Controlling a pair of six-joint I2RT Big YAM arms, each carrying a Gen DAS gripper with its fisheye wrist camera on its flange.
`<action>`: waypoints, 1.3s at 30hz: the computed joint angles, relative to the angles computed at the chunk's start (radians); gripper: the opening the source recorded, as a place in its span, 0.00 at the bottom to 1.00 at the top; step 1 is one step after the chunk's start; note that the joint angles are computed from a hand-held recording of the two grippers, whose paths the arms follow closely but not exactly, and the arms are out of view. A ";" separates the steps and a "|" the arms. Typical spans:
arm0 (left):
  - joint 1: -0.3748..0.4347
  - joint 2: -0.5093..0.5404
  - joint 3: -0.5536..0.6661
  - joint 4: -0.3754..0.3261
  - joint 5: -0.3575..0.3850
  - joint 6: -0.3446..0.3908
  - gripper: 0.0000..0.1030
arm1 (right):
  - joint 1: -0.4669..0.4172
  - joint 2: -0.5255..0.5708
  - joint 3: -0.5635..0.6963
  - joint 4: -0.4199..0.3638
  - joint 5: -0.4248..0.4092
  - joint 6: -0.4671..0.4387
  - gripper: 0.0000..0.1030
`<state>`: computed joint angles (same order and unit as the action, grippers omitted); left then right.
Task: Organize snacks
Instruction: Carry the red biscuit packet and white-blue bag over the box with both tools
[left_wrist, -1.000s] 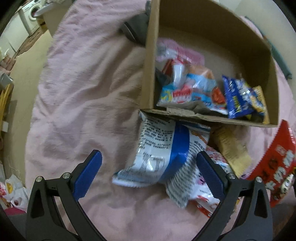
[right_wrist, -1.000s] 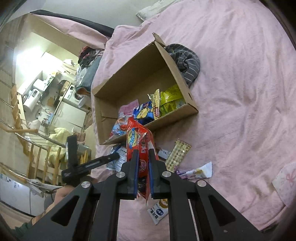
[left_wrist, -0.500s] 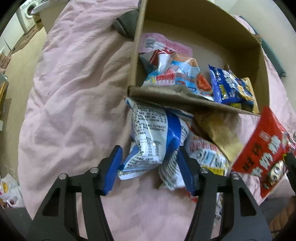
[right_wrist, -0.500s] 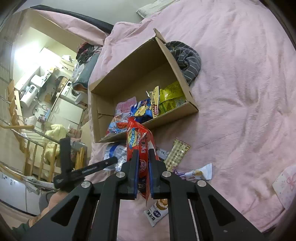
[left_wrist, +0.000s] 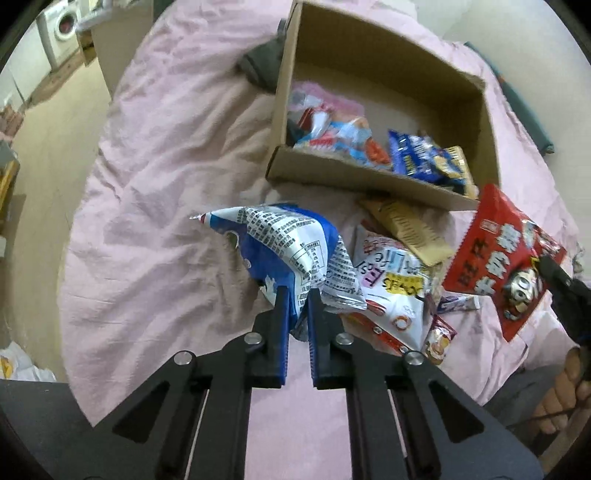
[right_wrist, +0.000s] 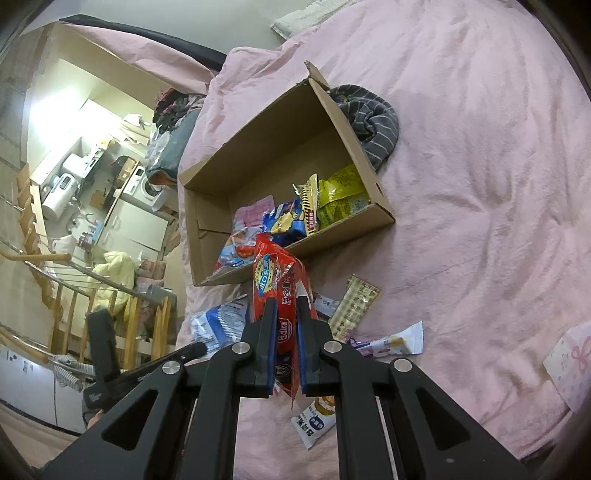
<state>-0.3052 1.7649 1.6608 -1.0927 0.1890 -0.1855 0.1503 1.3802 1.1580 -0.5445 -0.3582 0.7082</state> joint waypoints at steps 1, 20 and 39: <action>-0.002 -0.015 -0.012 0.014 -0.010 0.003 0.06 | 0.000 -0.003 -0.002 0.001 0.000 -0.002 0.09; 0.001 -0.097 0.085 0.115 -0.062 0.048 0.05 | 0.002 -0.010 0.033 0.059 -0.004 0.017 0.09; -0.041 0.267 0.595 0.032 -0.086 0.121 0.04 | -0.044 0.276 0.402 -0.022 -0.004 -0.028 0.09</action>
